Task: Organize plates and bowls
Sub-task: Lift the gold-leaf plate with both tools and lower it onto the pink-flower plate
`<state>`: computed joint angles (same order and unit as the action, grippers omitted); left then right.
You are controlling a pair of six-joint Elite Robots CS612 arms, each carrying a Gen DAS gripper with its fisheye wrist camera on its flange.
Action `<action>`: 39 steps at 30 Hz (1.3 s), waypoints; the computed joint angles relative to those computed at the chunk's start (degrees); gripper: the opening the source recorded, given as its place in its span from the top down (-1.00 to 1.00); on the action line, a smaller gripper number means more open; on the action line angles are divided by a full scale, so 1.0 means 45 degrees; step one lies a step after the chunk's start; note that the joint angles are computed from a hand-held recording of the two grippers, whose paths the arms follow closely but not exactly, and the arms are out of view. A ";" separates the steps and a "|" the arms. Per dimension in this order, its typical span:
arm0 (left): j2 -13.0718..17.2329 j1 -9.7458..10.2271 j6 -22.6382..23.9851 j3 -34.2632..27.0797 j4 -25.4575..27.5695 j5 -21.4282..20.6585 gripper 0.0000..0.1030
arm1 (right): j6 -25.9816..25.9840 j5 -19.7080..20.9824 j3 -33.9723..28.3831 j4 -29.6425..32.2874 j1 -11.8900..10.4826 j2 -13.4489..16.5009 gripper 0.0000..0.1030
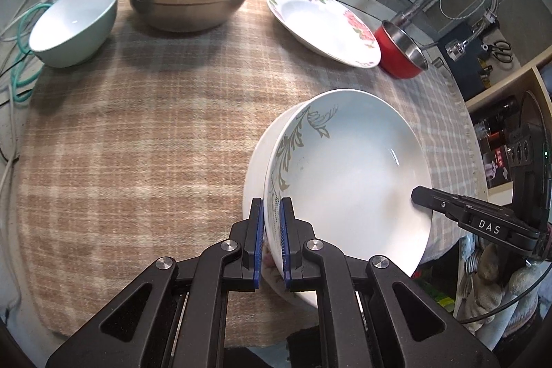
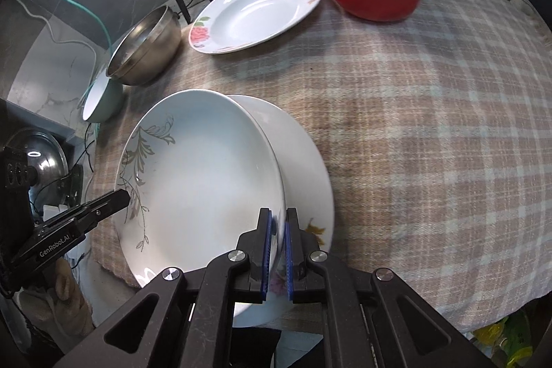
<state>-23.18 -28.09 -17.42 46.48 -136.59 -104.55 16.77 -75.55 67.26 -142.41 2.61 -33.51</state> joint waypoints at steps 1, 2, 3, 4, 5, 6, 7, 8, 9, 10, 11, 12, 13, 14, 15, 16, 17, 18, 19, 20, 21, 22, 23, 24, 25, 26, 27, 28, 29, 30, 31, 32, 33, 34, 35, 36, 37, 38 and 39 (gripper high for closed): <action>0.0001 -0.0009 0.0022 0.0003 0.0028 -0.0012 0.86 | 0.0028 -0.0024 0.0051 -0.0027 -0.0015 -0.0024 0.87; 0.0003 -0.0018 0.0055 -0.0002 0.0067 -0.0011 0.86 | 0.0035 -0.0050 0.0099 -0.0060 -0.0025 -0.0044 0.87; 0.0013 -0.0030 0.0073 -0.0019 0.0107 -0.0012 0.86 | 0.0029 -0.0079 0.0136 -0.0078 -0.0030 -0.0058 0.87; 0.0035 -0.0045 0.0100 -0.0064 0.0152 -0.0001 0.86 | 0.0057 -0.0098 0.0159 -0.0106 -0.0024 -0.0057 0.87; 0.0058 -0.0057 0.0131 -0.0110 0.0201 0.0020 0.86 | 0.0066 -0.0106 0.0172 -0.0112 -0.0029 -0.0056 0.87; 0.0061 -0.0066 0.0156 -0.0120 0.0239 0.0037 0.86 | 0.0069 -0.0106 0.0179 -0.0108 -0.0034 -0.0052 0.87; 0.0067 -0.0072 0.0169 -0.0129 0.0267 0.0047 0.86 | 0.0081 -0.0107 0.0189 -0.0109 -0.0037 -0.0049 0.87; 0.0085 -0.0077 0.0183 -0.0163 0.0313 0.0051 0.86 | 0.0087 -0.0081 0.0209 -0.0137 -0.0047 -0.0046 0.87; 0.0087 -0.0081 0.0201 -0.0167 0.0347 0.0061 0.86 | 0.0092 -0.0071 0.0212 -0.0130 -0.0050 -0.0039 0.87; 0.0088 -0.0085 0.0211 -0.0170 0.0362 0.0080 0.86 | 0.0100 -0.0073 0.0196 -0.0114 -0.0047 -0.0026 0.87; 0.0096 -0.0089 0.0214 -0.0183 0.0391 0.0099 0.86 | 0.0105 -0.0069 0.0192 -0.0109 -0.0046 -0.0018 0.87; 0.0107 -0.0091 0.0203 -0.0204 0.0427 0.0105 0.86 | 0.0100 -0.0055 0.0217 -0.0119 -0.0051 -0.0024 0.87; 0.0108 -0.0092 0.0198 -0.0200 0.0433 0.0116 0.86 | 0.0098 -0.0053 0.0202 -0.0107 -0.0049 -0.0009 0.87; 0.0113 -0.0092 0.0190 -0.0202 0.0441 0.0131 0.86 | 0.0075 -0.0050 0.0198 -0.0111 -0.0050 -0.0001 0.87; 0.0115 -0.0090 0.0179 -0.0201 0.0445 0.0127 0.86 | 0.0058 -0.0029 0.0165 -0.0093 -0.0050 0.0021 0.87; 0.0121 -0.0092 0.0160 -0.0211 0.0449 0.0123 0.86 | 0.0061 -0.0019 0.0156 -0.0084 -0.0050 0.0030 0.87; 0.0122 -0.0094 0.0140 -0.0209 0.0440 0.0132 0.86 | 0.0053 -0.0019 0.0148 -0.0076 -0.0050 0.0038 0.87; 0.0123 -0.0093 0.0155 -0.0213 0.0449 0.0156 0.86 | 0.0037 -0.0016 0.0129 -0.0050 -0.0048 0.0051 0.86; 0.0137 -0.0100 0.0153 -0.0240 0.0466 0.0176 0.86 | 0.0035 -0.0014 0.0102 -0.0035 -0.0041 0.0068 0.86; 0.0140 -0.0099 0.0141 -0.0240 0.0461 0.0179 0.86 | 0.0033 -0.0020 0.0089 -0.0031 -0.0040 0.0076 0.86; 0.0141 -0.0099 0.0125 -0.0233 0.0456 0.0186 0.86 | 0.0016 -0.0046 0.0073 -0.0025 -0.0034 0.0082 0.86; 0.0147 -0.0097 0.0131 -0.0239 0.0465 0.0190 0.86 | -0.0020 -0.0078 0.0056 -0.0015 -0.0025 0.0090 0.86; 0.0149 -0.0100 0.0142 -0.0241 0.0471 0.0204 0.86 | -0.0049 -0.0111 0.0041 0.0000 -0.0017 0.0096 0.86; 0.0146 -0.0096 0.0136 -0.0228 0.0466 0.0202 0.86 | -0.0047 -0.0123 0.0010 0.0015 -0.0009 0.0111 0.86; 0.0151 -0.0096 0.0120 -0.0232 0.0465 0.0199 0.86 | -0.0047 -0.0119 0.0000 0.0022 -0.0008 0.0118 0.86; 0.0159 -0.0094 0.0107 -0.0246 0.0471 0.0195 0.86 | -0.0063 -0.0119 -0.0016 0.0036 -0.0009 0.0126 0.86; 0.0166 -0.0095 0.0099 -0.0260 0.0484 0.0195 0.86 | -0.0069 -0.0116 -0.0030 0.0043 -0.0012 0.0132 0.86; 0.0174 -0.0098 0.0113 -0.0279 0.0500 0.0205 0.86 | -0.0064 -0.0122 -0.0039 0.0042 -0.0011 0.0139 0.86; 0.0179 -0.0097 0.0114 -0.0287 0.0503 0.0209 0.86 | -0.0088 -0.0151 -0.0059 0.0058 -0.0005 0.0148 0.86; 0.0186 -0.0096 0.0098 -0.0298 0.0506 0.0205 0.86 | -0.0090 -0.0165 -0.0058 0.0058 0.0000 0.0146 0.86; 0.0188 -0.0098 0.0106 -0.0299 0.0503 0.0212 0.86 | -0.0090 -0.0169 -0.0064 0.0054 0.0000 0.0151 0.86; 0.0188 -0.0102 0.0113 -0.0296 0.0497 0.0221 0.86 | -0.0100 -0.0186 -0.0065 0.0046 0.0004 0.0153 0.86; 0.0192 -0.0103 0.0110 -0.0304 0.0501 0.0226 0.86 | -0.0117 -0.0188 -0.0060 0.0042 0.0001 0.0150 0.86; 0.0192 -0.0103 0.0110 -0.0304 0.0501 0.0226 0.86 | -0.0118 -0.0204 -0.0066 0.0041 0.0004 0.0154 0.85; 0.0202 -0.0101 0.0133 -0.0332 0.0538 0.0216 0.86 | -0.0144 -0.0229 -0.0076 0.0036 0.0007 0.0160 0.85; 0.0216 -0.0100 0.0144 -0.0364 0.0562 0.0213 0.86 | -0.0172 -0.0255 -0.0082 0.0034 0.0011 0.0164 0.85; 0.0226 -0.0098 0.0148 -0.0386 0.0578 0.0205 0.86 | -0.0197 -0.0267 -0.0088 0.0026 0.0012 0.0169 0.84; 0.0225 -0.0100 0.0156 -0.0388 0.0584 0.0209 0.86 | -0.0226 -0.0271 -0.0102 0.0027 0.0015 0.0177 0.82; 0.0235 -0.0103 0.0200 -0.0414 0.0616 0.0226 0.86 | -0.0253 -0.0258 -0.0106 0.0018 0.0018 0.0179 0.81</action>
